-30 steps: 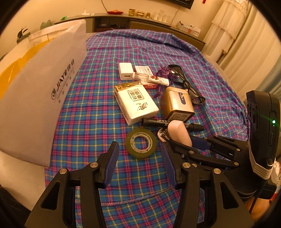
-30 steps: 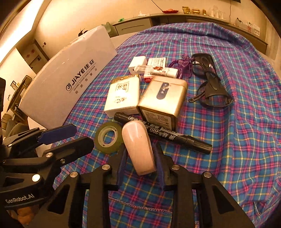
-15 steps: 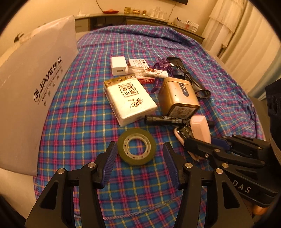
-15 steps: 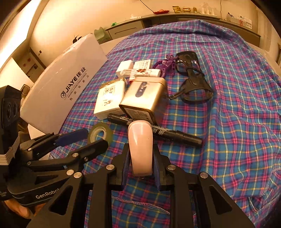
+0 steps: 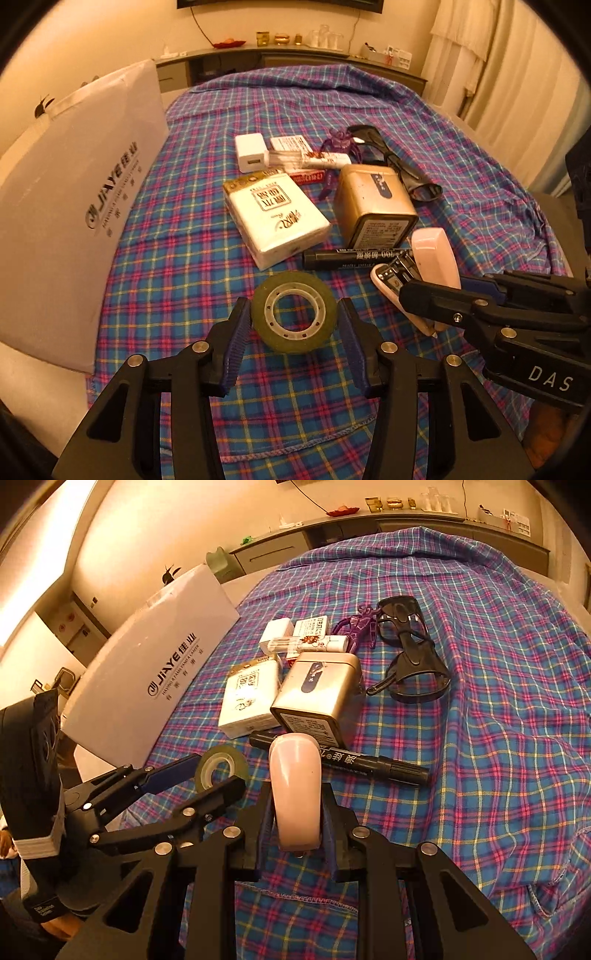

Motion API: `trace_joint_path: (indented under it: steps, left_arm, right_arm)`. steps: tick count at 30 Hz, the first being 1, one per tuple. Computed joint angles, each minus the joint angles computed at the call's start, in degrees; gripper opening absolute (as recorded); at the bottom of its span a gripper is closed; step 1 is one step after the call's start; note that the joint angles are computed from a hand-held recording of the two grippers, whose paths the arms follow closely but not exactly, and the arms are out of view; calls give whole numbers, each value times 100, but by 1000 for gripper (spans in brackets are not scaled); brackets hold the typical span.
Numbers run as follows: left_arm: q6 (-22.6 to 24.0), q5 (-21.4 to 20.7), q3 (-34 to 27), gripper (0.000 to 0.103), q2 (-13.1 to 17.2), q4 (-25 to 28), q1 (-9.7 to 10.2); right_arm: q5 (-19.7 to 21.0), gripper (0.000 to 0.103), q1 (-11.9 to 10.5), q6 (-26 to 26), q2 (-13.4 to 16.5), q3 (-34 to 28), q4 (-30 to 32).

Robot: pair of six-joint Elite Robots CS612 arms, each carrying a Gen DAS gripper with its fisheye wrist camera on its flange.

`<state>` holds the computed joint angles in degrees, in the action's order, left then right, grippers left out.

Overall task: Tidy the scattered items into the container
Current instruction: 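Carry the tape roll and stapler over the white box with both tools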

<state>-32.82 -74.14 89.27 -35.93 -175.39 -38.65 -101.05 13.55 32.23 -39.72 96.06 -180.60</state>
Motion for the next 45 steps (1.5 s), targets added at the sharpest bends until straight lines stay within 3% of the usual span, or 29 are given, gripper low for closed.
trace_joint_path:
  steps: [17,32,45]
  left_arm:
    - [-1,-40,469,50,-405,-661,40]
    - [-56,-99,864,50,-717,-1381,202]
    - [-75,-116,1113,50,-893,-1938,411]
  right_arm:
    - [-95,25,175,69,-83,2,-200]
    - [-284,25,336,-212,-121,-487,215]
    - [-336,25,438,-552,19,-1084,588]
